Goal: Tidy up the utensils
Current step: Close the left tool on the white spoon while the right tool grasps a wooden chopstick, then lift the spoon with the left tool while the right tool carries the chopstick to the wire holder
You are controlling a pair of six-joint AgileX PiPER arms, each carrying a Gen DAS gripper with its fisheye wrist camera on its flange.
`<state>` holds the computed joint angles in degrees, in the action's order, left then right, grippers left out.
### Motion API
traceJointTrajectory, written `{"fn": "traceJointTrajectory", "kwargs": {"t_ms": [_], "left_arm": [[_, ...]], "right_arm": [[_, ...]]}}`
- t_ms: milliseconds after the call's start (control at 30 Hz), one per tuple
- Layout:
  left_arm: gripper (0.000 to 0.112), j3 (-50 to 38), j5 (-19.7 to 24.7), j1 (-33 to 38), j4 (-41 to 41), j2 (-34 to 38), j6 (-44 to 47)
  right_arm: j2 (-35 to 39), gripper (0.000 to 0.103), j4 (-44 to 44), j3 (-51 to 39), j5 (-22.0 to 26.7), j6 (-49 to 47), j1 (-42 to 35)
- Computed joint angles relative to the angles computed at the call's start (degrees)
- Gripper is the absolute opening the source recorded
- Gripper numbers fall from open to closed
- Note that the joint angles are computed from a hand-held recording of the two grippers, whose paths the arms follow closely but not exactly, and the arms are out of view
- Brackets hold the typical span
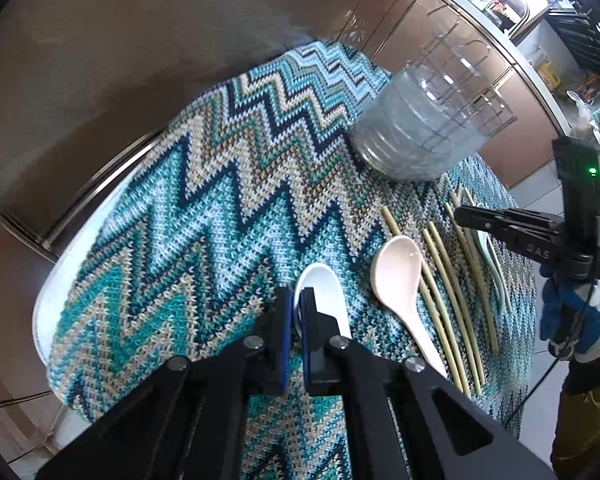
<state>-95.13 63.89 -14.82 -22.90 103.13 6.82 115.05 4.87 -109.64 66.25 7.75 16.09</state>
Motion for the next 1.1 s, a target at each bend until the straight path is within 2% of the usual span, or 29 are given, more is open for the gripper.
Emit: {"fn": "traceJointTrajectory", "kwargs": {"t_ms": [233,667,867,1100], "left_arm": [[0.004,2.92,-2.01,-0.44,3.01,-6.01,-0.94],[0.004,3.42,-4.60,-5.46,14.03,-17.87,-8.00],[0.004,0.20,-3.96,-7.93,18.45,-19.55,-11.09],[0.004,-5.94,-2.09,-10.65,22.67,-18.11,-13.81]], "right_arm": [[-12.20,0.005,-0.97,11.09,-6.06,0.82,0.94],[-28.53,0.005,-8.64,20.39,-13.36,9.67,6.16],[-32.00,0.005,-11.75,20.77,-15.73,12.96,8.05],[-33.41,0.005,-12.87,19.04,-17.04,12.98,8.84]]}}
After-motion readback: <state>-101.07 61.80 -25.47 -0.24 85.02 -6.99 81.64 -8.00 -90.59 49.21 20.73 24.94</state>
